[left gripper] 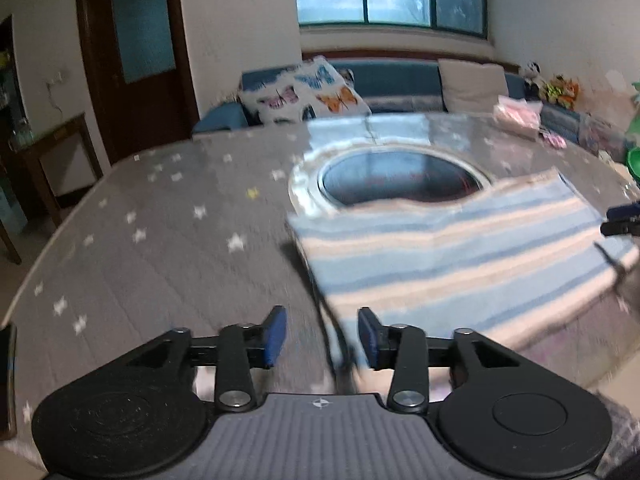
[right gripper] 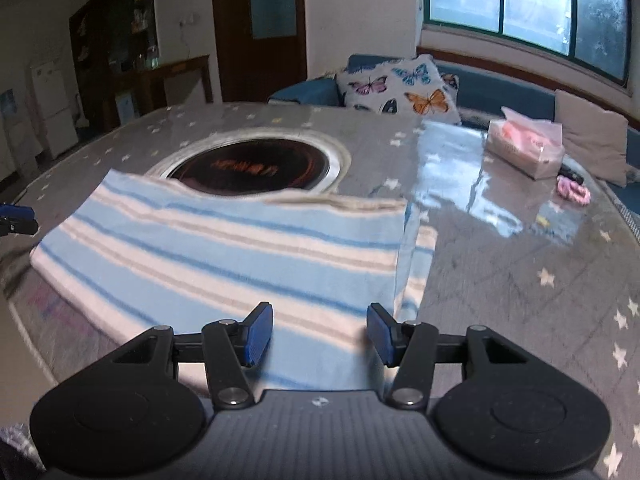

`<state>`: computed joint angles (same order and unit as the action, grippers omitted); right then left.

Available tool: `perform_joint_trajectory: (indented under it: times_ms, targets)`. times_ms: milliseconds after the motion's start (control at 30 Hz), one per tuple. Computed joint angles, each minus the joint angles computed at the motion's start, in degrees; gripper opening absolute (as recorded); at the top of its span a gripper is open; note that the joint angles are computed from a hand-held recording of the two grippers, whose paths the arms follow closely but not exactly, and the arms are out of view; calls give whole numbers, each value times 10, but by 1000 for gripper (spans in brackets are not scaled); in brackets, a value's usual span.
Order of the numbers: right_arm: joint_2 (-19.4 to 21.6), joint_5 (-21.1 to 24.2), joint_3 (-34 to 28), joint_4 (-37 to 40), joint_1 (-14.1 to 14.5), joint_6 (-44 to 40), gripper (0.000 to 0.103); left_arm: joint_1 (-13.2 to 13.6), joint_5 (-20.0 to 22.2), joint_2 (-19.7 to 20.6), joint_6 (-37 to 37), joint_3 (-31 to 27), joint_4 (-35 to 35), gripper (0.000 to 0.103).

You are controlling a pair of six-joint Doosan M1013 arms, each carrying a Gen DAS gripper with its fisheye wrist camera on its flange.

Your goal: Fold clothes

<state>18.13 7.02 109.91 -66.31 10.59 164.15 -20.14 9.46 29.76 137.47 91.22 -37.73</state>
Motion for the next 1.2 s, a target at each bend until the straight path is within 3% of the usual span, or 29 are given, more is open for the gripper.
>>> perform_joint_trajectory:
  times_ms: [100,233,533,767,967,1067,1200]
  targets:
    - [15,4,-20,21,-4,-15,53,-7,-8,16,-61,-26,59,49]
    - [33,8,-47,103,-5,-101,53,-18,1,40,-84,-62,95,49]
    - [75,19,-107,320,-5,-321,50,-39,77,89,3,-138,42,47]
    - [102,22,-146,418,4,-435,50,-54,123,127,-5,-194,71,45]
    - [122,27,-173,426,13,-456,50,-57,119,147,-118,-219,166,43]
    - [130,31,-183,411,18,-447,50,-55,116,146,-113,-218,153,43]
    - [141,35,-196,448,25,-495,50,-55,108,145,-112,-214,148,43]
